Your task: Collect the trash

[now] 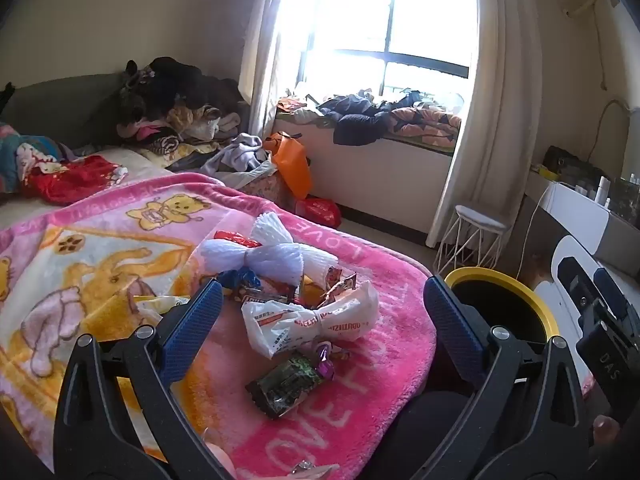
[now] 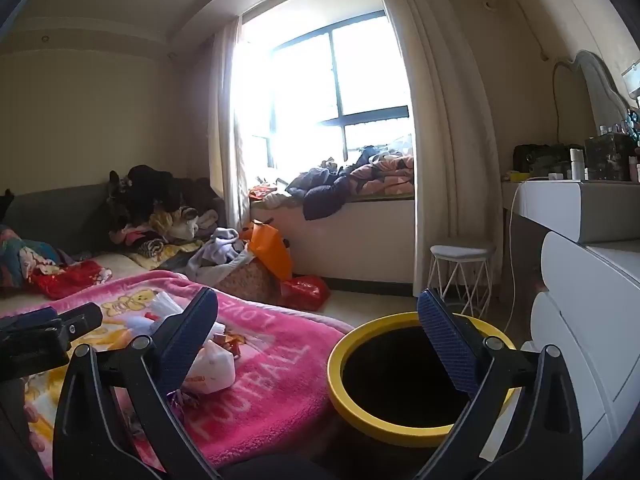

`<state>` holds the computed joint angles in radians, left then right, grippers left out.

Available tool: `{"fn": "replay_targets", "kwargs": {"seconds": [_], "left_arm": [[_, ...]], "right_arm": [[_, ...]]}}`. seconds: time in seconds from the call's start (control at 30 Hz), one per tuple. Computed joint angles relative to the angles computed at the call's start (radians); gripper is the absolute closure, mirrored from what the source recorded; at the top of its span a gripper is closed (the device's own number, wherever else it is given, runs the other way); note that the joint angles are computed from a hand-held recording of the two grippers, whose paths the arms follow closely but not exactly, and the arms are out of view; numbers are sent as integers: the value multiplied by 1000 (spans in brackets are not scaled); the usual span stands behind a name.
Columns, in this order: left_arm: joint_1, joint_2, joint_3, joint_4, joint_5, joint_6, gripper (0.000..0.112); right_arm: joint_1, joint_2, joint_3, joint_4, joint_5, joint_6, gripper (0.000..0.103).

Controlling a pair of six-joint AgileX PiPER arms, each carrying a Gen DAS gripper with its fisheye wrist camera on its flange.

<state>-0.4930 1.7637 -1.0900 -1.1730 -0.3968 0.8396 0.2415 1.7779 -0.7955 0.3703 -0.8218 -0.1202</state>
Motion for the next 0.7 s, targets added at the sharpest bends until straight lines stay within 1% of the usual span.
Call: {"fn": "replay_targets", "kwargs": {"seconds": [0.07, 0.13, 0.53, 0.57, 0.7], "left_arm": [[0, 0, -2, -5, 2, 5, 20], [1, -1, 3, 17, 0, -24, 20], [1, -1, 3, 18, 0, -25, 20], [1, -1, 2, 18, 0, -23, 20], [3, -1, 1, 21, 2, -24, 20]], "right_arm": [[0, 0, 0, 2, -1, 0, 6], [0, -1, 1, 2, -4, -4, 6], [0, -1, -4, 8, 1, -13, 6], [-16, 7, 4, -20, -12, 9, 6], [-15, 4, 3, -15, -6, 3, 6]]}}
